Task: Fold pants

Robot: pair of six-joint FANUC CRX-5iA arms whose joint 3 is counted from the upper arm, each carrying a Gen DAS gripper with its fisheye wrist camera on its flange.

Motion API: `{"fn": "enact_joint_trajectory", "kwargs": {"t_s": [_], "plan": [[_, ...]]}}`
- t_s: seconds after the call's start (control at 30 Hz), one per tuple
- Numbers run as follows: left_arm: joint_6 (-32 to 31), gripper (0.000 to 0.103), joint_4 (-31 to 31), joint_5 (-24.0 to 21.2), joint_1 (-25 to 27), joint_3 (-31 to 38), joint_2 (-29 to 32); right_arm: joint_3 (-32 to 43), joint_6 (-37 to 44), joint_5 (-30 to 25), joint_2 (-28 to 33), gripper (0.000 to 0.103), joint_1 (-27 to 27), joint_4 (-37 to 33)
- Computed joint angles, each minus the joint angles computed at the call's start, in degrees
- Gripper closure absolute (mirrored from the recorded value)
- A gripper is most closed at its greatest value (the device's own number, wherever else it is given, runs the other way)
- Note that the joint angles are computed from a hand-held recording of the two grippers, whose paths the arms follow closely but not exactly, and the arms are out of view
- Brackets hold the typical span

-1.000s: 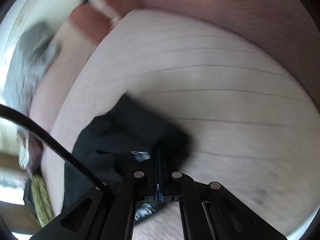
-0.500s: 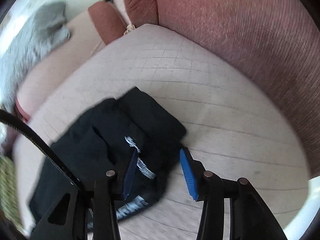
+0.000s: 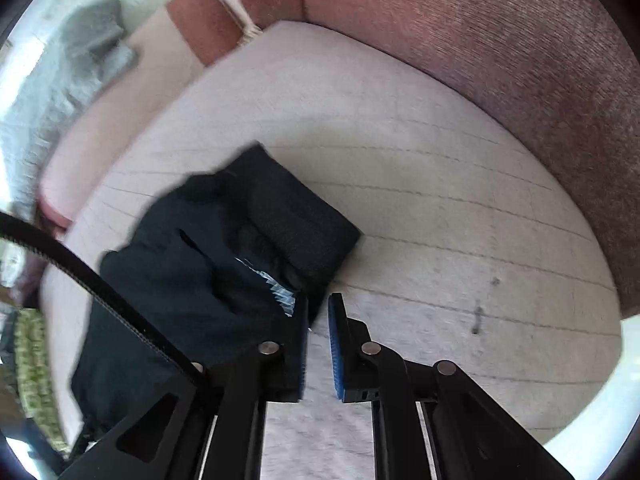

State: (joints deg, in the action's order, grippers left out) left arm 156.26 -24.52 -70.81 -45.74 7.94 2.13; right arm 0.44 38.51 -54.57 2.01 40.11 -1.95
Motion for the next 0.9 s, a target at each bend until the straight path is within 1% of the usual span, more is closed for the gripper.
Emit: {"fn": "enact_joint_trajectory", "kwargs": {"t_s": [0.07, 0.13, 0.17, 0.23, 0.27, 0.3, 0.37, 0.43, 0.47, 0.5, 0.53, 0.57, 0.6, 0.63, 0.67, 0.7, 0.77, 0.8, 0.83, 0.87, 0.9], "plan": [[-0.83, 0.034, -0.87, -1.70, -0.75, 1.35, 1.13, -2.00, -4.48, 0.91, -1.00, 0.075, 2.33, 6.86], [-1.43, 0.034, -1.40, -2.82, -1.20, 2.32, 1.96, -4.12, -9.02, 2.25, -2.20, 0.075, 5.07, 14.88], [-1.64, 0.033, -1.43, -2.94, -1.20, 2.40, 2.02, -4.67, -9.45, 4.25, -2.95, 0.074, 5.95, 16.72], [-1.62, 0.033, -1.49, -3.01, -1.22, 2.49, 2.10, -3.71, -7.59, 7.02, -2.96, 0.068, 5.99, 15.04], [-1.54, 0.033, -1.57, -3.05, -1.27, 2.52, 2.11, -1.86, -4.40, 8.91, -2.00, 0.066, 5.28, 11.40], [-1.54, 0.033, -1.64, -3.02, -1.28, 2.45, 2.06, -0.50, -1.76, 9.85, -1.18, 0.066, 4.55, 8.23], [-1.48, 0.033, -1.97, -2.97, -1.50, 2.34, 2.00, 3.90, 4.71, 11.69, 2.04, 0.066, 2.56, -0.31], [-1.73, 0.033, -2.41, -2.84, -1.84, 2.10, 1.86, 9.09, 11.80, 11.65, 5.83, 0.066, -0.11, -10.11], [-1.71, 0.033, -2.72, -2.80, -2.12, 2.08, 1.90, 11.85, 13.05, 10.98, 8.41, 0.066, -1.08, -13.36], [-1.85, 0.033, -2.95, -2.60, -2.31, 1.87, 1.74, 13.41, 12.46, 10.16, 10.18, 0.066, -1.54, -13.62], [-1.93, 0.033, -3.18, -2.09, -2.48, 1.43, 1.35, 14.74, 9.35, 9.06, 12.29, 0.066, -1.57, -11.50], [-1.81, 0.033, -3.27, -1.53, -2.62, 1.01, 0.98, 15.47, 7.62, 8.61, 13.50, 0.066, -1.55, -10.95], [-2.04, 0.033, -2.89, -0.50, -2.55, 0.10, 0.11, 16.50, 7.37, 8.01, 14.72, 0.067, -2.47, -13.22], [-1.92, 0.033, -2.63, 0.55, -2.53, -0.76, -0.79, 16.49, 6.43, 8.57, 15.09, 0.068, -2.91, -14.61], [-1.66, 0.033, -2.29, 2.15, -2.36, -2.04, -2.10, 16.51, 5.11, 9.09, 15.14, 0.067, -2.61, -13.78], [-0.84, 0.033, -1.95, 5.20, -2.15, -4.45, -4.67, 16.89, 4.67, 8.51, 15.23, 0.066, -2.10, -12.40], [2.21, 0.033, -3.34, 8.54, -2.45, -7.72, -8.89, 17.64, 5.82, 6.67, 15.10, 0.063, -0.26, -7.12], [4.89, 0.033, -5.05, 8.90, -3.06, -8.89, -10.78, 17.22, 6.26, 6.64, 14.54, 0.062, 0.82, -4.62], [9.90, 0.033, -7.87, 7.67, -4.06, -10.29, -13.31, 16.62, 7.07, 6.78, 13.77, 0.061, 1.64, -3.16], [12.55, 0.033, -8.88, 6.28, -4.35, -10.83, -14.34, 16.56, 8.14, 6.79, 13.25, 0.059, 2.60, -2.02], [16.72, 0.033, -9.25, 3.64, -3.94, -12.13, -16.01, 16.49, 9.62, 7.02, 12.65, 0.056, 3.48, -1.76]]}}
